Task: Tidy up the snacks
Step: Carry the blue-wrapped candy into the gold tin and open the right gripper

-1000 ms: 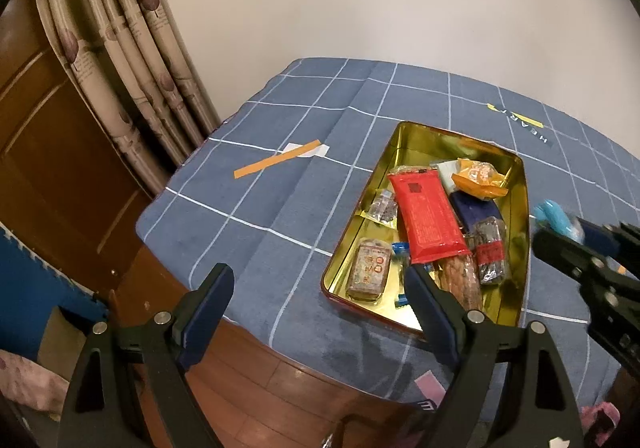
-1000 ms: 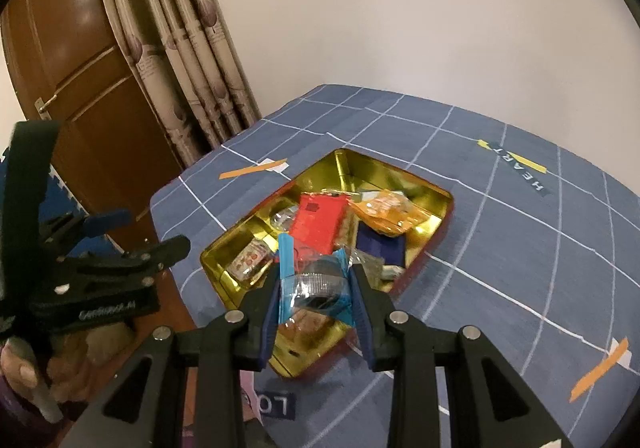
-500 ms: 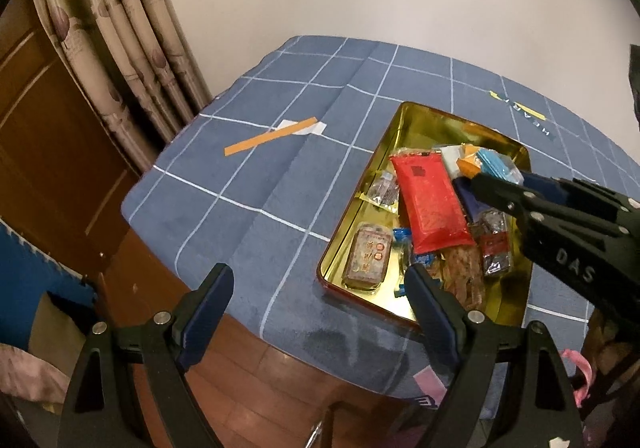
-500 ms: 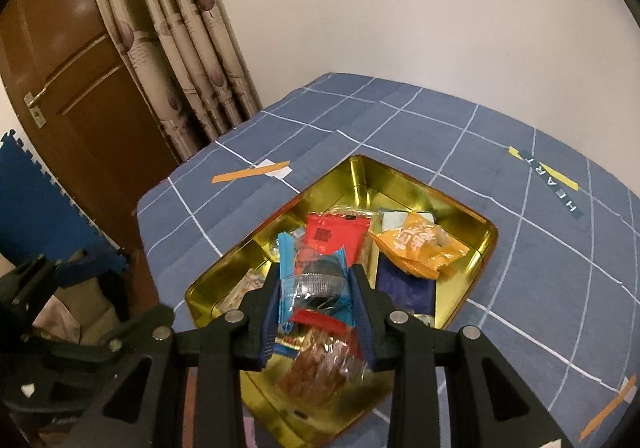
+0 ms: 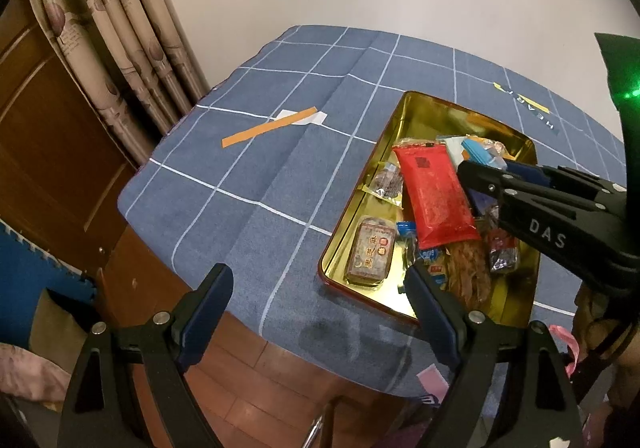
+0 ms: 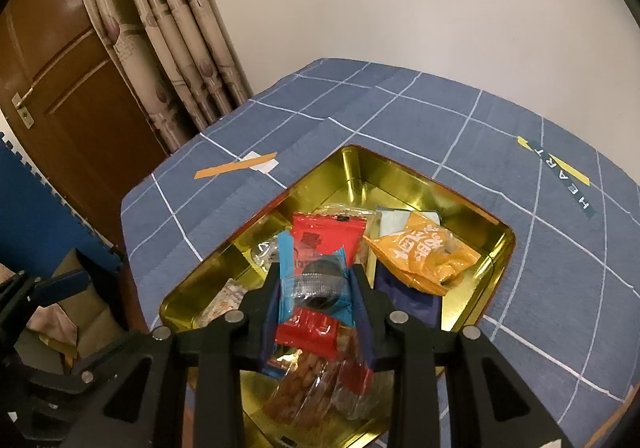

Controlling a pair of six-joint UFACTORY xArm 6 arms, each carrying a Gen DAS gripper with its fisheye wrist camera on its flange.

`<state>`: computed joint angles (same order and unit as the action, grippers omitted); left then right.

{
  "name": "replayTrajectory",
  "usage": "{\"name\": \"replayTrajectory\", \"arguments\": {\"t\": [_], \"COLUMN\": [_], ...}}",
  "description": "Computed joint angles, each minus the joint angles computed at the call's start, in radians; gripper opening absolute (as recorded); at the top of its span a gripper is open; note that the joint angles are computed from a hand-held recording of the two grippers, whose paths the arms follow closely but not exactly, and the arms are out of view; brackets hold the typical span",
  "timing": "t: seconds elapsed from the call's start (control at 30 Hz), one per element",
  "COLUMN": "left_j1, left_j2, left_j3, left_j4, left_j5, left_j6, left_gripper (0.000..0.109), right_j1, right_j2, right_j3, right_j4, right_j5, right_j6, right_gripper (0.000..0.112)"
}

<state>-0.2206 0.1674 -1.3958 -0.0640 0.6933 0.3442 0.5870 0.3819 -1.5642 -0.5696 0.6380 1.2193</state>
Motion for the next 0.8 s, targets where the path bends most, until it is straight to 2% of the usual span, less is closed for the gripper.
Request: {"name": "replayTrajectory", "arguments": {"t": [0.8], "left_j1": [0.000], "left_j2": [0.009], "left_j3": [-0.014], "left_j4": [-0.029], "left_j5": [0.014], "left_j6": [0.031], "left_gripper": [0.086], "right_j1": [-0.018], "right_j2": [0.024], "right_j3": [-0.021], "right_j4": [0.005], "right_j5": [-0.002], "right_j6": [0.016], "right_gripper": [0.035]}}
